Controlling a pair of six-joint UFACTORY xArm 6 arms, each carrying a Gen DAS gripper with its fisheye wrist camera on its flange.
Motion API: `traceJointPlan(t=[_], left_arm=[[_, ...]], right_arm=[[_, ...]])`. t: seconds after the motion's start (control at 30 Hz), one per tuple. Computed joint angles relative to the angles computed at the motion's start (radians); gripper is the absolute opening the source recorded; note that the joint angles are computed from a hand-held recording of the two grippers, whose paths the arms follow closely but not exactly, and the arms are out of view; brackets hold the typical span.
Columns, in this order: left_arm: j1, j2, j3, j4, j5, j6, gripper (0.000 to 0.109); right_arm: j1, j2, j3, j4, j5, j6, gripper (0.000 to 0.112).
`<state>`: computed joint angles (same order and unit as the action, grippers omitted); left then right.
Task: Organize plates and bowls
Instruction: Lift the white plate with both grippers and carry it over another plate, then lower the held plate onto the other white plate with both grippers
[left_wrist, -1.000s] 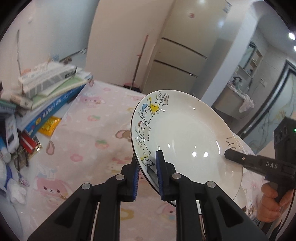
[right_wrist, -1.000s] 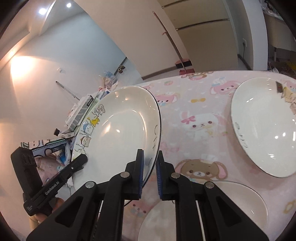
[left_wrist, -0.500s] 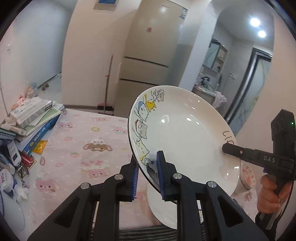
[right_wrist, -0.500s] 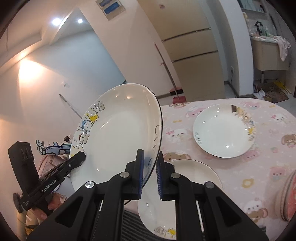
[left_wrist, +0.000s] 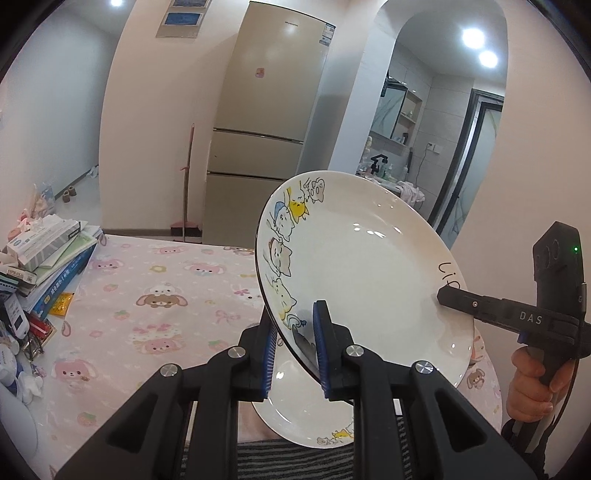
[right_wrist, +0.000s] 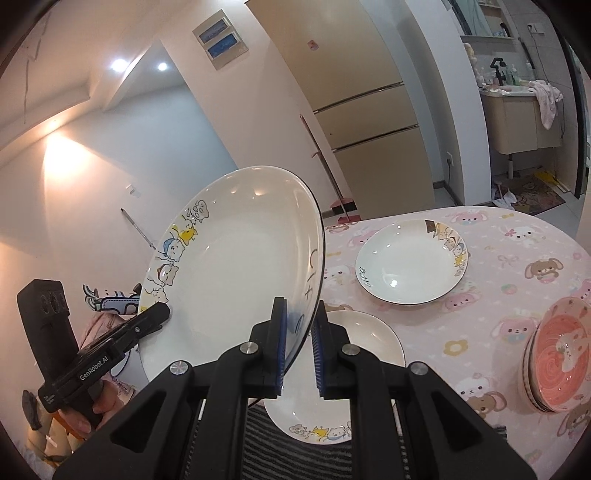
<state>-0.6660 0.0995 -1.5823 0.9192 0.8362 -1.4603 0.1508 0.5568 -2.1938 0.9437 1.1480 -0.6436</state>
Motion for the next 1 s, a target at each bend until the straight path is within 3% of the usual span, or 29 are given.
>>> traceJointPlan(t=[0.23, 0.47, 0.57, 0.7, 0.83, 1.0], left_arm=[[-0.018, 0.0, 0.03, 0.026, -0.004, -0.036, 0.02], [0.01, 0.02, 0.096, 0.014, -0.078, -0.048, 0.021], [0.029, 0.04, 0.113, -0.029, -0.106, -0.03, 0.02], [0.049, 0.051, 0.142, -0.068, -0.136, -0.019, 0.021], [0.052, 0.078, 0.141, -0.104, -0.126, 0.016, 0.021], [0.065, 0.099, 0.147, -0.191, -0.151, 0.06, 0.021]], right_arm=[[-0.014, -0.054, 0.127, 0.026, -0.022, -0.053, 0.012], [-0.012, -0.079, 0.227, 0.021, -0.065, -0.117, 0.013], [-0.007, -0.053, 0.221, -0.004, -0.066, -0.096, 0.013], [-0.022, 0.059, 0.093, -0.035, 0.057, -0.023, 0.014], [0.004, 0.028, 0.169, -0.101, -0.006, -0.047, 0.014], [0.006, 0.057, 0.146, -0.153, 0.015, -0.003, 0.014]])
